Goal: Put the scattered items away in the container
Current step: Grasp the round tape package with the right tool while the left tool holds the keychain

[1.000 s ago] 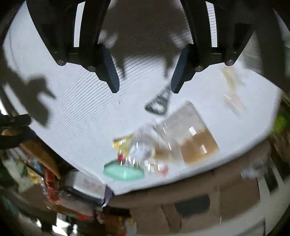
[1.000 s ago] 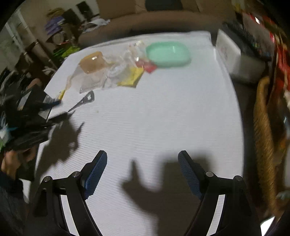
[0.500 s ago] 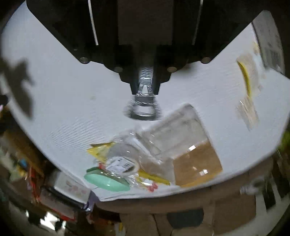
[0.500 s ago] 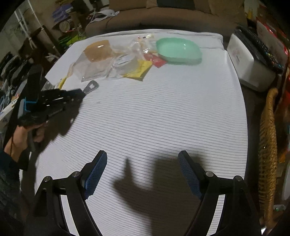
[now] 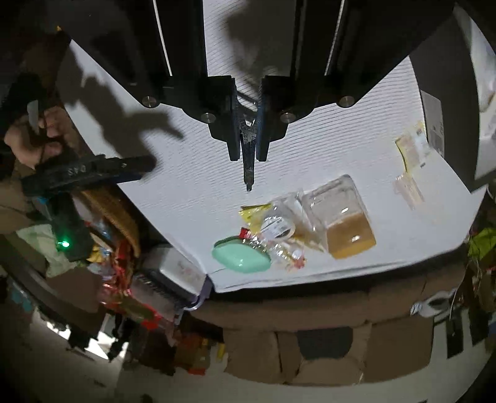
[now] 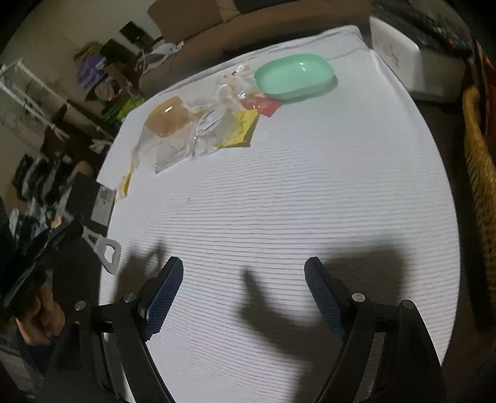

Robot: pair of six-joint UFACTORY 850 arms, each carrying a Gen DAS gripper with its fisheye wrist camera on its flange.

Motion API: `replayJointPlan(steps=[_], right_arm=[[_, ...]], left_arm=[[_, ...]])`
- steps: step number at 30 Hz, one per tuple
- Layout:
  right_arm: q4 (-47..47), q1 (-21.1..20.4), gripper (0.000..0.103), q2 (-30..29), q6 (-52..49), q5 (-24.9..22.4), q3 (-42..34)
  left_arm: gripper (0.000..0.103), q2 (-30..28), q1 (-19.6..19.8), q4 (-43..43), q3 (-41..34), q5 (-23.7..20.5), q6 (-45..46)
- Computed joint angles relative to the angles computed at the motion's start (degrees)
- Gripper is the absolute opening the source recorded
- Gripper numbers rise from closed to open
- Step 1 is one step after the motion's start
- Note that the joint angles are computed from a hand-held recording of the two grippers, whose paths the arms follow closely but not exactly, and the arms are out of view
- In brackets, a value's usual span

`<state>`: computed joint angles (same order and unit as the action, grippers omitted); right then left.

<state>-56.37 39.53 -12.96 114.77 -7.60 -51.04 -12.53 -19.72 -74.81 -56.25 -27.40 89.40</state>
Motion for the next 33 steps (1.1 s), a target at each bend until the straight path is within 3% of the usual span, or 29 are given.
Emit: replayJointPlan(steps=[4,8,11,14,17,20,25,27,29,30,31,33], right_arm=[[-4.3,0.7,0.083,-0.5,4.2,-1.2,-0.4],[-13.4,1.7,0.083,-1.2,10.5,-6.0,-1.3],[-8.5,1.5,0.083,-3.9,-0.1,-10.6,-5.0],[0.0,-0.6,0.085,-8.9,-13.9,-10.8,-11.5],[8.2,-2.9,0.091,-15.9,-26.4,-13.1,-20.7],[14.4,-3.9,0.091,-23.7,-38.2,-18.2,-30.9],[15.0,-3.9,0.091,-32.0,-46.4,-25.1,-41.8],[15.0,-4.2,0.091,-33.9,-48.4,-25.9,-44.1],[12.3,-4.3,0.086,-33.9,-46.5,-23.9,-43.8],[11.0,-4.3,0.079,-33.7,-45.4,-23.6,-43.5],[11.6,-4.4,0.061,-33.8,-45.7,-23.9,-43.7],[14.7,-5.0,0.059,-32.7,-46.5,-21.8,-42.3]], left_arm=[[0.009,-2.6,-0.2,4.0,-1.9,0.0,-6.3],[0.009,-2.8,0.5,2.4,-1.9,1.2,-8.0],[0.009,-1.9,1.0,-0.1,-1.5,2.4,-6.4],[0.009,-1.2,1.8,-3.0,-1.2,3.0,-4.1],[0.009,-2.0,3.0,-2.7,-2.0,2.0,-6.1],[0.009,-2.9,4.0,-1.1,-2.9,1.2,-9.3],[0.009,-2.8,4.9,-1.6,-3.3,0.3,-9.6],[0.009,-2.5,5.1,-2.8,-3.1,0.3,-8.6],[0.009,-2.6,5.2,-3.1,-3.1,0.1,-8.7],[0.009,-2.6,5.2,-3.1,-3.1,0.1,-8.7],[0.009,-2.7,5.2,-3.0,-3.2,0.1,-8.9],[0.009,-2.6,5.2,-3.3,-3.1,0.2,-8.6]])
